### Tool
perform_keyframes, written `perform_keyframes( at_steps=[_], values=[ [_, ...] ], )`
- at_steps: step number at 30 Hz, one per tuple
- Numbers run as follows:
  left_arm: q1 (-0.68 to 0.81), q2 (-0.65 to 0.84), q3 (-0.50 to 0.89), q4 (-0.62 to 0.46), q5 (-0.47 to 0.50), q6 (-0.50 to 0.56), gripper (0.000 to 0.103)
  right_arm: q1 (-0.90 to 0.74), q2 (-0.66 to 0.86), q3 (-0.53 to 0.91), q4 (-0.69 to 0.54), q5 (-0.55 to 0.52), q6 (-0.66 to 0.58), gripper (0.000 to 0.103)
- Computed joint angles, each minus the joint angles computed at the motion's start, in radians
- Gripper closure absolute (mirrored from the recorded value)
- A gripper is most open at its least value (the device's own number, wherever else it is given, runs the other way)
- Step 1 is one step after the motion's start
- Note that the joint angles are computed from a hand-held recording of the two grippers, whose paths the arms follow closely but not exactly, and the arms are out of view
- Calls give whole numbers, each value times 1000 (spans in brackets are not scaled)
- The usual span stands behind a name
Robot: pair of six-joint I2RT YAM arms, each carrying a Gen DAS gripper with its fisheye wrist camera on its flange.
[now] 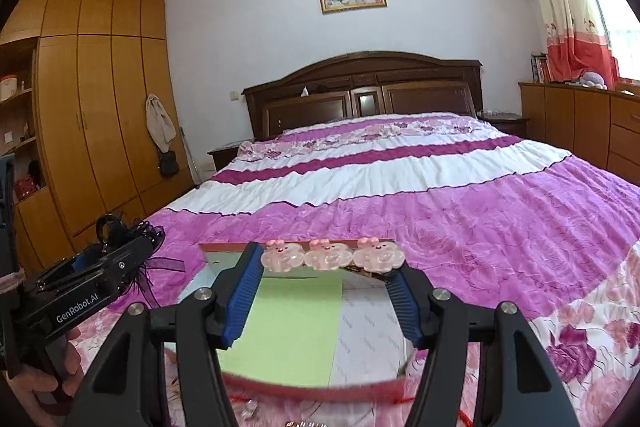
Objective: Organize jewelry
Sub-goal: 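Carry both clips into the green-lined pink box and open both tools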
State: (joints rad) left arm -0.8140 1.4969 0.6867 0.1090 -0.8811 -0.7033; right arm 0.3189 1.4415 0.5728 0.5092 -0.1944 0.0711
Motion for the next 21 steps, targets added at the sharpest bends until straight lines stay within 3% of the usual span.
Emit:
perform_keyframes(
  at_steps=[6, 16, 21],
  values=[
    [105, 137, 66, 11, 166, -2, 47, 1, 201, 149, -40, 16, -8, 40],
    [181, 368, 244, -187, 368, -34, 47, 18, 426, 314, -194, 64, -63, 40],
    [159, 427, 302, -257, 343, -21, 46, 31, 482, 361, -252, 95, -86, 40]
  ],
)
